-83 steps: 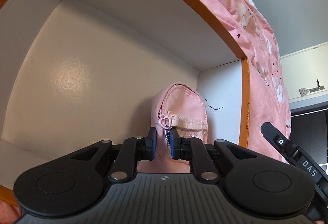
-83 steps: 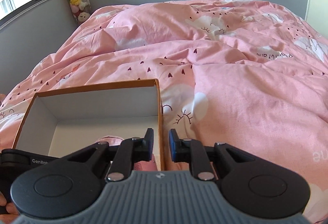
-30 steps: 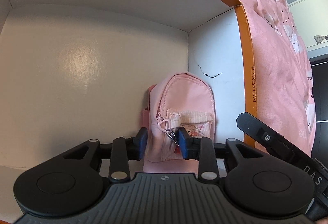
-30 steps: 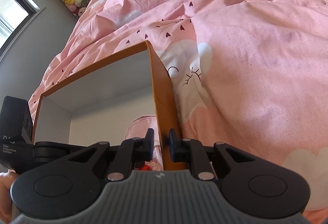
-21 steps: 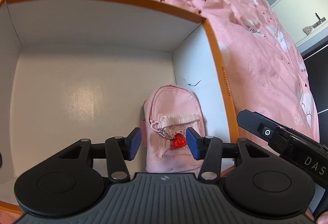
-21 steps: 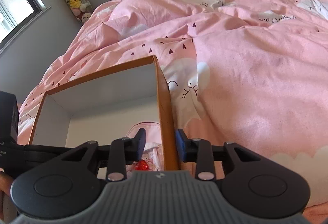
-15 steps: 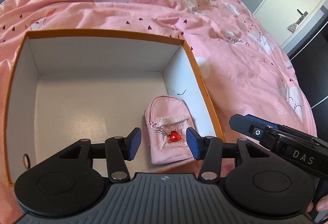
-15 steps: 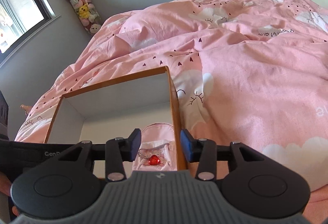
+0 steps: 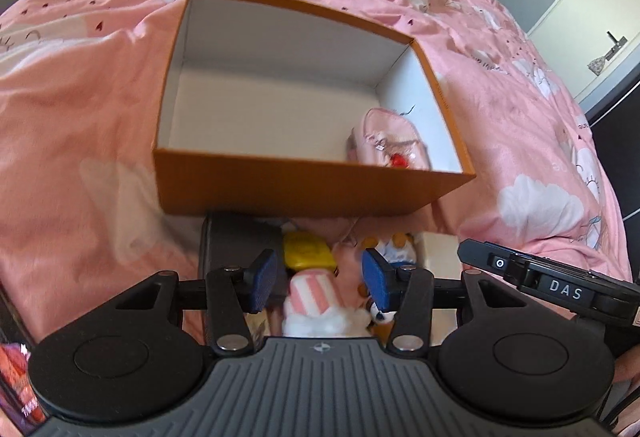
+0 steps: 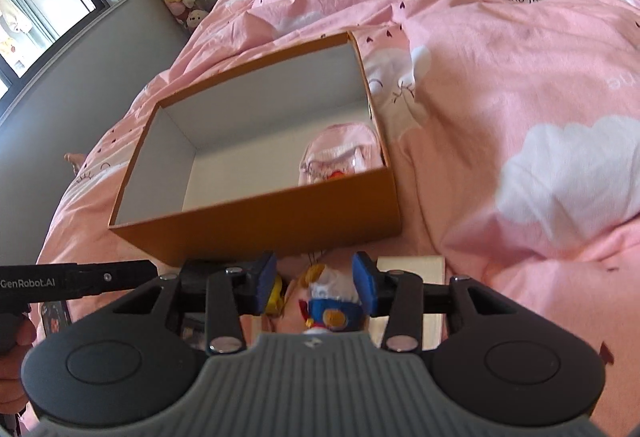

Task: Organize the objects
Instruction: 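Reach the left gripper to the illustrated card box and grasp it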

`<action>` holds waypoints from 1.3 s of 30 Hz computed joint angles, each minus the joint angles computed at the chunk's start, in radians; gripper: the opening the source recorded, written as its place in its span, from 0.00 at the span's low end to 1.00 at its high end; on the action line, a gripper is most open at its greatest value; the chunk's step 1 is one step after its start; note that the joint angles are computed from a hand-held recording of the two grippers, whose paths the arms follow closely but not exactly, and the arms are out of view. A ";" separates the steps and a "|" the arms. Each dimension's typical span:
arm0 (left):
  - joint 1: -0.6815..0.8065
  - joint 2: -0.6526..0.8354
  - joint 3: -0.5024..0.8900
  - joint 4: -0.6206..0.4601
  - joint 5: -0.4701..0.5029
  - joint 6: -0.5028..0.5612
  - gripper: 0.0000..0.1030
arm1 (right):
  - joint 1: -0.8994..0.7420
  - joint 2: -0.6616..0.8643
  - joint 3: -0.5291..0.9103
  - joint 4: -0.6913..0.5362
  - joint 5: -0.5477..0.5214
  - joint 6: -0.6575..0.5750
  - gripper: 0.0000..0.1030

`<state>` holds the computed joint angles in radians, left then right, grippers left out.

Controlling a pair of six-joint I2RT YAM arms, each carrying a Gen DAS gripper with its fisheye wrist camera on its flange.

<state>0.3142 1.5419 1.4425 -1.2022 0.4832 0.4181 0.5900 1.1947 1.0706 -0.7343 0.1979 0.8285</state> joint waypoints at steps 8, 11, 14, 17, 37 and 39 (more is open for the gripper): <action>0.020 -0.020 -0.165 0.091 -0.184 -0.019 0.54 | 0.116 0.052 -0.021 0.022 -0.055 0.026 0.42; 0.007 -0.001 -0.201 0.145 -0.232 -0.067 0.55 | 0.150 0.106 0.016 0.023 -0.058 -0.005 0.42; -0.011 0.003 -0.238 0.195 -0.257 -0.092 0.60 | 0.176 0.149 0.052 0.019 -0.049 -0.030 0.42; -0.038 -0.009 -0.274 0.234 -0.282 -0.083 0.66 | 0.181 0.193 0.090 0.009 -0.054 -0.077 0.42; -0.124 0.057 -0.315 0.283 -0.390 -0.102 0.79 | 0.083 0.268 0.121 0.022 -0.114 -0.105 0.44; -0.117 0.053 -0.318 0.275 -0.383 -0.064 0.79 | 0.072 0.268 0.114 0.028 -0.127 -0.101 0.44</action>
